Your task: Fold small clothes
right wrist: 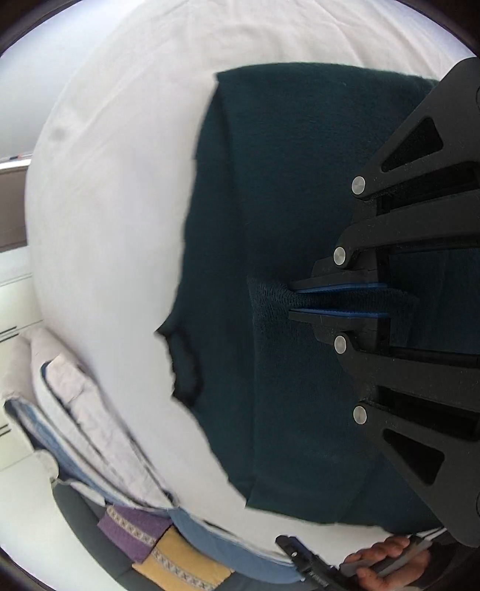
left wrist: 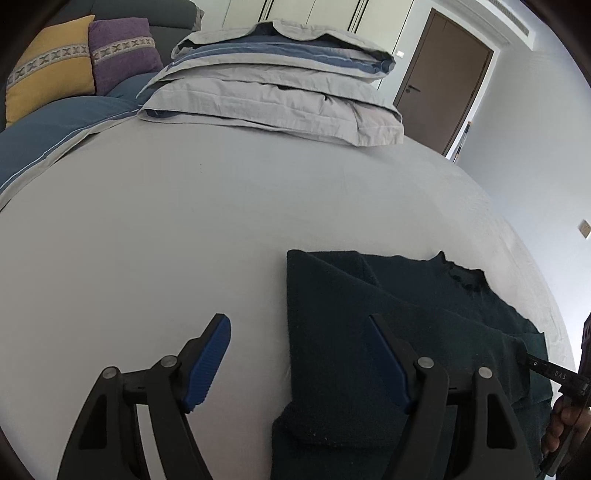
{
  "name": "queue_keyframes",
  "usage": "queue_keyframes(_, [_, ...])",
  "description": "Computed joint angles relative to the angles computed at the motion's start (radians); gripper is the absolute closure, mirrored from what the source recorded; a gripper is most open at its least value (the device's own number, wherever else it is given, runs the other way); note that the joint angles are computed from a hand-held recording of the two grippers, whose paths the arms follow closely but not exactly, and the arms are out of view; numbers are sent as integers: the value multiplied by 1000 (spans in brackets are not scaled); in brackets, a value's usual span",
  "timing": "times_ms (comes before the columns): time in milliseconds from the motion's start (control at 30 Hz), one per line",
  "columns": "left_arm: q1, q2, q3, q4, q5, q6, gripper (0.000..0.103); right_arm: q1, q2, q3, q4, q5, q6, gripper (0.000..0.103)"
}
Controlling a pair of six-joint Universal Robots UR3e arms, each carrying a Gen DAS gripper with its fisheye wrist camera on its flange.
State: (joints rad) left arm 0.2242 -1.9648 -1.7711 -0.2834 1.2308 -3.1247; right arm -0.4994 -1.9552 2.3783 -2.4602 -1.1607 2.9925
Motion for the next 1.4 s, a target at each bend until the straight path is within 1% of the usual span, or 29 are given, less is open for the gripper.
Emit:
queue_keyframes(67, [-12,-35,44,-19,20,0,29,-48,-21,44,-19,57,-13,96])
queue_keyframes(100, [-16,-49,63,-24,26,-1,29,-52,-12,47,-29,64,-12,96])
queue_keyframes(233, [-40,-118,183,-84,70,3,29,-26,-6,2,2,43,-25,92])
queue_keyframes(300, [-54,-158,252,-120,94,6,29,-32,-21,-3,14,63,-43,91])
queue_keyframes(367, [-71,-216,347,-185,112,11,29,-39,-37,4,32,76,-52,87])
queue_keyframes(400, [-76,-245,390,-216,112,15,36,-28,-20,2,21,64,-44,87])
queue_keyframes(433, [-84,-280,444,-259,116,23,51,-25,-20,5,23,56,-45,87])
queue_keyframes(467, [-92,-314,493,-296,124,32,58,-22,-23,8,26,47,-45,87])
queue_keyframes(500, [-95,-331,506,-290,130,32,62,-23,-31,22,13,42,-53,87])
queue_keyframes(533, [-97,-342,512,-277,136,29,68,-16,-28,31,-9,27,-53,91])
queue_keyframes(633, [-96,-362,529,-261,146,33,80,6,-5,34,-56,-8,-35,95])
queue_keyframes(733, [-92,-366,520,-244,144,26,84,4,4,49,-95,-12,-2,97])
queue_keyframes(800, [-98,-367,503,-213,158,30,87,-17,-1,91,-139,10,19,97])
queue_keyframes(867, [-102,-381,503,-193,169,27,87,-43,14,132,-197,41,33,97])
queue_keyframes(967, [-114,-379,524,-213,193,36,87,-61,50,111,-188,75,48,97])
queue_keyframes(1033, [-108,-336,477,-202,185,39,87,-66,33,83,-128,85,43,97])
queue_keyframes(1067, [-100,-296,424,-179,175,35,87,-73,7,75,-89,92,38,92])
queue_keyframes(1100, [-95,-256,368,-149,168,37,87,-77,-29,70,-51,89,39,91])
queue_keyframes(1133, [-87,-208,301,-118,153,47,87,-85,-68,70,-17,91,33,83])
queue_keyframes(1167, [-74,-153,221,-79,126,57,87,-104,-115,78,23,104,19,59])
queue_keyframes(1200, [-67,-112,167,-62,110,70,83,-137,-176,85,88,129,-3,46])
queue_keyframes(1233, [-63,-74,118,-54,103,88,81,-176,-249,107,141,165,-18,30])
queue_keyframes(1267, [-63,-44,73,-40,99,107,80,-194,-299,120,183,184,-38,29])
queue_keyframes(1300, [-70,-27,40,-22,111,124,80,-187,-316,120,207,175,-54,29])
queue_keyframes(1333, [-84,-21,19,-7,139,145,80,-156,-300,119,192,143,-52,33])
queue_keyframes(1367, [-102,-29,15,-5,173,167,80,-121,-269,114,170,106,-51,47])
queue_keyframes(1400, [-117,-45,22,-19,205,187,80,-56,-220,106,119,31,-28,57])
